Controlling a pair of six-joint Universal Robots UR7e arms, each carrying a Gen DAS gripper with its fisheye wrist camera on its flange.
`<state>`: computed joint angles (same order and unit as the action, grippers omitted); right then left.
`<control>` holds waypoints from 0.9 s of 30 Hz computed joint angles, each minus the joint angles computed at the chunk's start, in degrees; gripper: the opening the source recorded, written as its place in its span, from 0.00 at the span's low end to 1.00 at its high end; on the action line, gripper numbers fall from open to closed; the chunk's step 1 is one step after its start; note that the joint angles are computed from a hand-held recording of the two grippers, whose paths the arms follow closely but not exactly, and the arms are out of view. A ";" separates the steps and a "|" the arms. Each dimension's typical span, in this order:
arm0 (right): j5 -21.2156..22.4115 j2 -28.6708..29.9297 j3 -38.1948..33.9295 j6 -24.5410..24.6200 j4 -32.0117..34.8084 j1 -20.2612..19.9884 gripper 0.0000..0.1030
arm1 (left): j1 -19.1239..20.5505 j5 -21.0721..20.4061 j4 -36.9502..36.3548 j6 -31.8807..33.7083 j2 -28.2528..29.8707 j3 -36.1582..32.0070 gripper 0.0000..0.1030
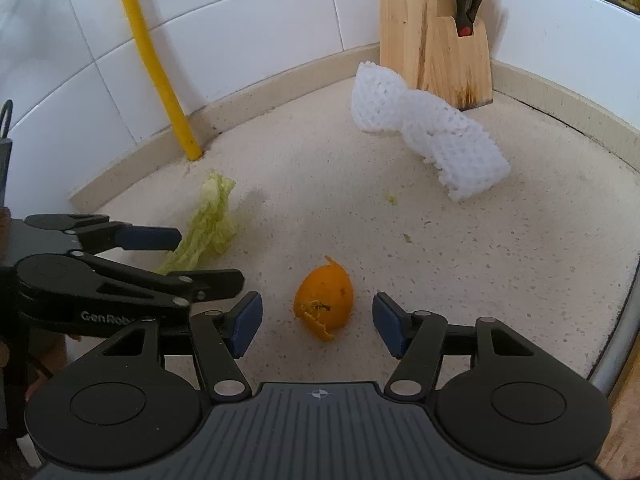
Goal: Collect trash
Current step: 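Close the left gripper on the pale cabbage leaf while the right gripper grasps the orange peel, then lift the cabbage leaf and orange peel and carry them down over the bin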
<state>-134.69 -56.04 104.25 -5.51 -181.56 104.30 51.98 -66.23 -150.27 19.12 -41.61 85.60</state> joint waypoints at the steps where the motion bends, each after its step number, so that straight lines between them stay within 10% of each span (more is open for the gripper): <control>1: -0.26 0.09 -0.01 -0.27 -0.05 0.09 0.66 | 0.01 0.04 -0.81 0.47 0.04 0.30 0.77; 5: -0.51 0.19 -0.04 -1.05 -0.29 0.10 0.65 | -0.11 0.97 -2.94 2.24 0.33 0.97 0.80; 9: -1.26 -0.03 0.03 -0.93 -0.07 0.10 0.32 | -0.48 2.05 -2.34 0.70 0.41 0.72 0.74; 16: 2.30 -2.20 2.48 2.27 -0.03 -0.16 0.22 | -0.17 1.51 1.83 -3.18 -1.79 0.47 0.11; 27: 1.89 -2.08 3.48 2.06 -3.44 2.03 0.22 | -0.06 -0.38 2.73 -4.51 -6.06 4.17 0.08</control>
<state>-132.80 -58.12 107.73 -3.46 -185.00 106.32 51.92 -66.61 -147.54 14.61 -47.67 89.77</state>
